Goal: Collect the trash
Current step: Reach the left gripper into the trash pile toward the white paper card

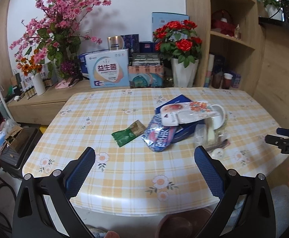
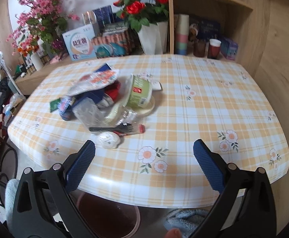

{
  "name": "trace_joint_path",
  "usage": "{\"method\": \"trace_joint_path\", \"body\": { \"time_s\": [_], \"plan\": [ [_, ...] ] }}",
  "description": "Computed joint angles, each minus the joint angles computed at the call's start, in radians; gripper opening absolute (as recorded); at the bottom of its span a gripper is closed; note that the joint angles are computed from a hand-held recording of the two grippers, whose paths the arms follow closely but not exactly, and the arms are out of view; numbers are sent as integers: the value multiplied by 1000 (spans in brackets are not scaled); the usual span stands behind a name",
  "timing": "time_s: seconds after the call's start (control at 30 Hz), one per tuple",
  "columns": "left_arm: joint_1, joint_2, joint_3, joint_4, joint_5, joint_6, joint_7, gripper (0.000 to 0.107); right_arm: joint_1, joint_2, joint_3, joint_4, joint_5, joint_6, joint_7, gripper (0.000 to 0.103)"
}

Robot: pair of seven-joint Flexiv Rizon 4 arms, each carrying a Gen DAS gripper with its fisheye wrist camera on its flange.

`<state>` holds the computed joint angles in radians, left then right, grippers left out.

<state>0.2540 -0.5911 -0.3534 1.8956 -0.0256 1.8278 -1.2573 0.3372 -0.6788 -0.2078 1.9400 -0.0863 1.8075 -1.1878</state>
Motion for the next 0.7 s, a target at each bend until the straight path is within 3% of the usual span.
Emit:
{"method": "trace_joint_path", "body": {
  "time_s": [0.07,0.23,0.33,0.4,0.47,0.63,0.7],
  "plan": [
    [-73,-28,89,-23,-13,50,-5,98,-55,-23,55,-32,-23,-14,-3,98],
    [-101,-71,117,-71,-22,15,3,98,-151,-64,161,-98,-77,-62,-6,98],
    [-120,-89,138,-95,-61,-27,-5,98,-148,-87,165,-140,-111,-128,-9,97],
    [-77,-102,86,-97,-73,-44,-9,98,-198,-111,235,-189,-144,-202,-31,97],
    [-4,-118,-1,-95,-77,-56,-14,98,-192,-124,235,-207,-154,-216,-38,97],
    [-42,-134,58,-121,-93,-32,-26,98,-225,-149,296,-263,-165,-225,-83,97],
    [-27,-140,43,-131,-91,-45,-24,98,-217,-152,290,-279,-176,-227,-103,97]
  ]
}}
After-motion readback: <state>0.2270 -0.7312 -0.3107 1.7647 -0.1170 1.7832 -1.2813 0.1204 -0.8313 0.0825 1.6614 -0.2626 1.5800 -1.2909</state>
